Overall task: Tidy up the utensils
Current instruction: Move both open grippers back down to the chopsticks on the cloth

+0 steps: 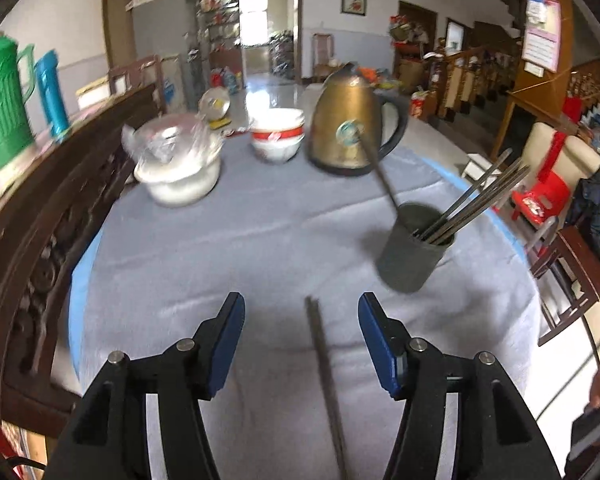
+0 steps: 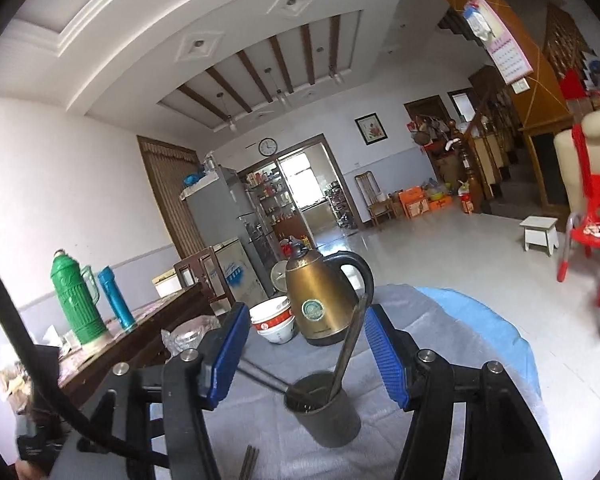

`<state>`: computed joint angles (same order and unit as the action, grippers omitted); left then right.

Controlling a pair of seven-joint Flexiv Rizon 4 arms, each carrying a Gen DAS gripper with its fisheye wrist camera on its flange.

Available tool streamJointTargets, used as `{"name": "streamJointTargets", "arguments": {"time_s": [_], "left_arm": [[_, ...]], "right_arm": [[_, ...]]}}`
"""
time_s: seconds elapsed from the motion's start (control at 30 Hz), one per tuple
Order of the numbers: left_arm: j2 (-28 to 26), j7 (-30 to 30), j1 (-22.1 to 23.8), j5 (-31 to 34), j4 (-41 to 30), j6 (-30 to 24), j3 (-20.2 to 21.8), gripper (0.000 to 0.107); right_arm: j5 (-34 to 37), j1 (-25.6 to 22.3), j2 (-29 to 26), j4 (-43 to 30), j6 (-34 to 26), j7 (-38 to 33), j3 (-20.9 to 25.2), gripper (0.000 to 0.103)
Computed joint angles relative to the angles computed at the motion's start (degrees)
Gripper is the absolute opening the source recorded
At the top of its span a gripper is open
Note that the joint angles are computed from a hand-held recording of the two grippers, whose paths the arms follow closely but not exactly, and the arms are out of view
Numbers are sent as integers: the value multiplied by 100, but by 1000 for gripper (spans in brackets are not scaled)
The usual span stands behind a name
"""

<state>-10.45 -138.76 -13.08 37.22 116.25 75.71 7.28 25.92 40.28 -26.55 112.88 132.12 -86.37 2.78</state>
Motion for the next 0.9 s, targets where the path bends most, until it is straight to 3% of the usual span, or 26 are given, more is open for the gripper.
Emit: {"name": "streamJointTargets", "arguments": {"time_s": [0.2, 0.43, 0.6, 0.9], "left_arm": [[72, -682, -75, 566, -31, -703, 105, 60], [261, -1269, 101, 1056, 87, -1176, -68, 60], [312, -1391, 244, 1214, 161, -1192, -182, 61], [257, -1442, 398, 1210, 282, -1073, -199, 61]], "right_arm": [[-134, 116, 87, 395, 29, -53, 255, 62], [-443, 381, -36, 526, -854, 126, 215, 62], [-475, 873, -86, 559, -1187, 170, -239, 62], [-728, 1309, -193, 556, -1678, 505, -752, 62]]}}
